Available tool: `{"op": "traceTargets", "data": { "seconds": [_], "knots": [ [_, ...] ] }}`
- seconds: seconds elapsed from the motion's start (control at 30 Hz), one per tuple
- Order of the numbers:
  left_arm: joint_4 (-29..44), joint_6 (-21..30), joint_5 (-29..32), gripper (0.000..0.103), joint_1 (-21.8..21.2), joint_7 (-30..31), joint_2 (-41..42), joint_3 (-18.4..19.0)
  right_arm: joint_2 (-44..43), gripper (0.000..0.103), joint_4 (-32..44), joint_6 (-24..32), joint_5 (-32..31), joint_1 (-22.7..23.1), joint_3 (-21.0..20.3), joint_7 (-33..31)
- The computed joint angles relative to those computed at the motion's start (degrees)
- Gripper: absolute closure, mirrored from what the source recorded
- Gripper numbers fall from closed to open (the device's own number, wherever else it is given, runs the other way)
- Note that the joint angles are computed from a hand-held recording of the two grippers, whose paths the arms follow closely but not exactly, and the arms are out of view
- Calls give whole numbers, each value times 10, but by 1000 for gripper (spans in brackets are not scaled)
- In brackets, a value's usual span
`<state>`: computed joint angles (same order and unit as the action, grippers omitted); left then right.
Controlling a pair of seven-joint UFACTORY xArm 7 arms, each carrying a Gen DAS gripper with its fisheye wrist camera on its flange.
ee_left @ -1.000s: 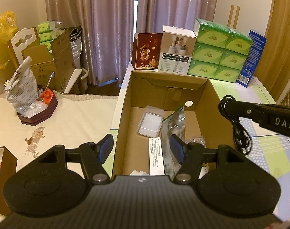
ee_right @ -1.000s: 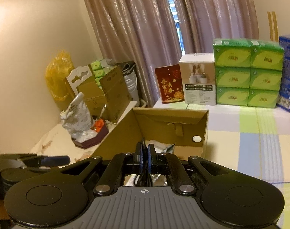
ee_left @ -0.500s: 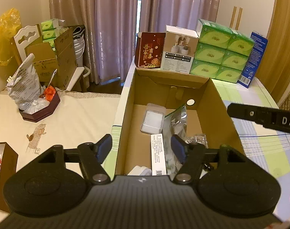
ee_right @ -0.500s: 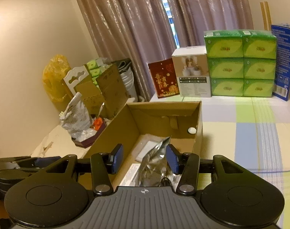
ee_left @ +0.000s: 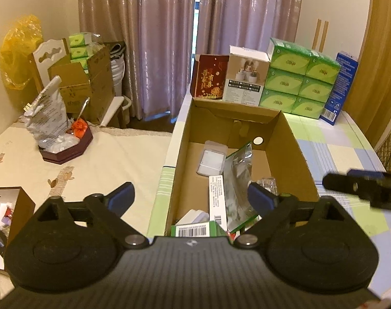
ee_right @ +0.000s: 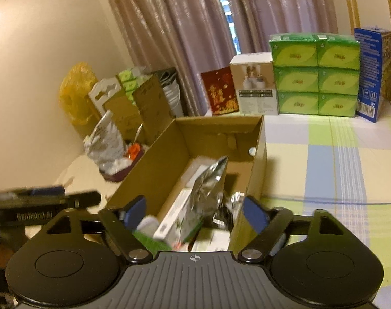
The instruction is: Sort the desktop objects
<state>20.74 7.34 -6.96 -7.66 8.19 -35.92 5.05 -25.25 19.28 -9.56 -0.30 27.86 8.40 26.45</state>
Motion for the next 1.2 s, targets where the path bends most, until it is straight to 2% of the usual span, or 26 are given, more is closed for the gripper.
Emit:
{"op": "traceTargets", "data": {
  "seconds": [0.17, 0.5, 0.9, 1.2],
  "knots": [
    [-34, 31, 11, 2, 24, -17, -79, -21, -78, 7, -39, 42, 3, -19, 62, 25],
    [-86, 144, 40, 1, 54, -63, -251, -55, -209, 2, -87, 128, -6, 24, 82, 73],
    [-106, 317, 63, 1, 46, -114, -442, -85, -347, 2, -102, 270, -15, 73, 96, 112],
    [-109, 438, 63, 1, 9, -170, -576, -121, -479, 2, -126, 398, -13, 112, 102, 121]
  ]
}}
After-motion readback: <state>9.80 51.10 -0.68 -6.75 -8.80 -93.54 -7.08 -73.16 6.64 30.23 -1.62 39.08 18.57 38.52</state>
